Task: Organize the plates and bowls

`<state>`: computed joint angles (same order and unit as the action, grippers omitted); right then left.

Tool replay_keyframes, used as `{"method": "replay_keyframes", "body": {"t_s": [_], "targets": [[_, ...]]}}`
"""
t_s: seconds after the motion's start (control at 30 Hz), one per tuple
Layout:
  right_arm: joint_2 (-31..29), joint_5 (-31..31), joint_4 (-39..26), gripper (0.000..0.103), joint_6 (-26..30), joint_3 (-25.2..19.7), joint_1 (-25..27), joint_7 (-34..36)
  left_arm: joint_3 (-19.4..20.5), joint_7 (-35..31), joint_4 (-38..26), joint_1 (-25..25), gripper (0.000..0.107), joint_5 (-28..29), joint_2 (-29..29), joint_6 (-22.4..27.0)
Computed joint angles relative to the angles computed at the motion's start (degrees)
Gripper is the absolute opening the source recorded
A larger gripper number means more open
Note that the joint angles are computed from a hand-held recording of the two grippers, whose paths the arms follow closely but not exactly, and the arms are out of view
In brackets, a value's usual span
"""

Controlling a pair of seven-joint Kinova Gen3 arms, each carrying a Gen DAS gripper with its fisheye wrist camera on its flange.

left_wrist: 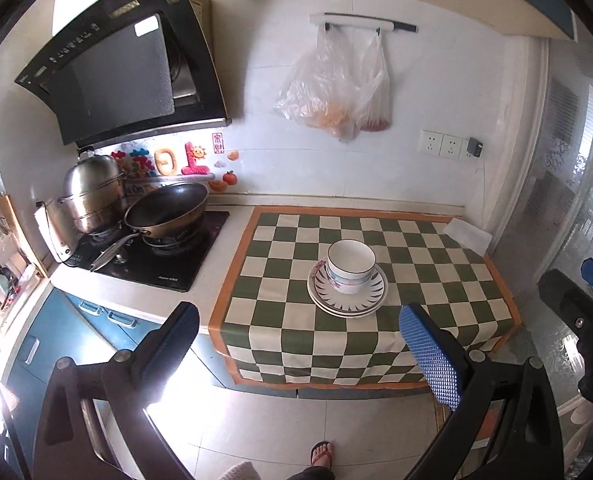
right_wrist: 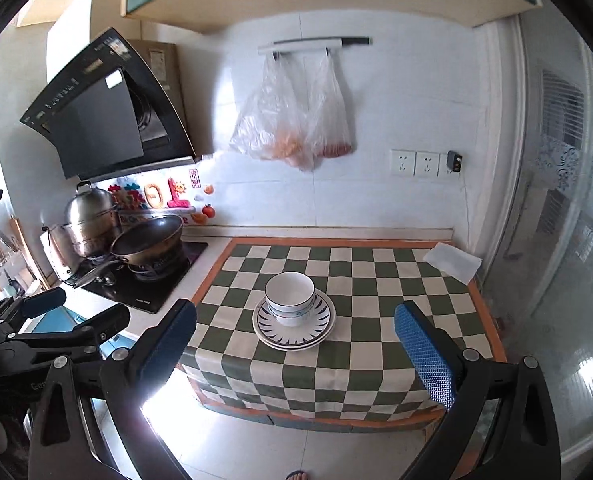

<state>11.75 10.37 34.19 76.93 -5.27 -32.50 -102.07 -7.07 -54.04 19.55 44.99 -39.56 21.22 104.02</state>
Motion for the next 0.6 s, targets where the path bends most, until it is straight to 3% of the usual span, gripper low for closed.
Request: {"method": "replay_keyframes", "body": {"t_s": [0.23, 0.6], "targets": [[-8.6, 6.3, 9.3, 0.101, -2.2, -3.1, -1.5, -5.7, 0.9, 2.7, 4.7, 6.8, 0.103, -6.9, -3.2, 0.2], [-9.4, 8.6, 9.7, 0.101, -0.1, -5.7, 0.7, -7.6, 3.3, 4.8, 6.5, 8.5, 0.103, -9.4, -4.2, -0.4]]}}
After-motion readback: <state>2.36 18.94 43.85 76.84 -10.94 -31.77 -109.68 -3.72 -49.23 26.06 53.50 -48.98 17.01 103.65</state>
